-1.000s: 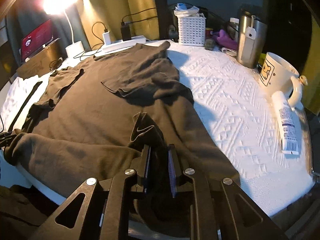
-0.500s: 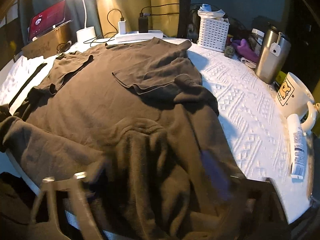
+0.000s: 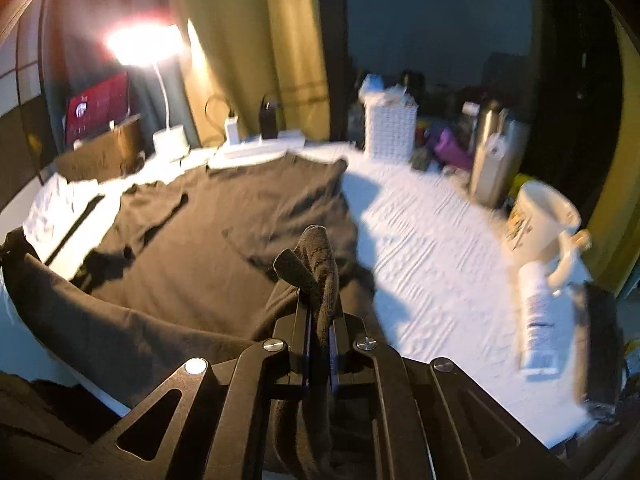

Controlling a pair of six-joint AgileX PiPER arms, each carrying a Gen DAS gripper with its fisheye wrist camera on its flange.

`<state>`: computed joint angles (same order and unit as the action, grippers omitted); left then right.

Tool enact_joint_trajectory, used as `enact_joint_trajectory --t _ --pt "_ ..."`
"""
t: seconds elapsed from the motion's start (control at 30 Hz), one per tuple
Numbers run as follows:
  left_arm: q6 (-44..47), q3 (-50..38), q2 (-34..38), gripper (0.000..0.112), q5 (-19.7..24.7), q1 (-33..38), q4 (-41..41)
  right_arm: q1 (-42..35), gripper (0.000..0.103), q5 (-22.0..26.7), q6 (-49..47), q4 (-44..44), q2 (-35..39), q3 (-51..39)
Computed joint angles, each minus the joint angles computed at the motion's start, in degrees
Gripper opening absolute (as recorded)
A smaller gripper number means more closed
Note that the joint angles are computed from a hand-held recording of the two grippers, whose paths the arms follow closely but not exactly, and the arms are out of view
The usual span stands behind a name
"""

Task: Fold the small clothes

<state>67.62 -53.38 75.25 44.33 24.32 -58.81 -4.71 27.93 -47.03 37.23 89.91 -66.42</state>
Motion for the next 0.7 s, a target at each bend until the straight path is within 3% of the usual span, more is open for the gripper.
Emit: enact_joint_trajectory --t 0.33,0.7 --pt "2.65 0.27 -4.2 0.009 -3.75 0.0 -4.02 -6.26 0.006 2.26 -8.07 10.74 -6.1 -1.14" --pt "8.19 -0.62 -5.2 0.009 -10.28 -2.12 -8.99 -8.35 0.006 3.15 -11.81 15.63 -7.61 -3.2"
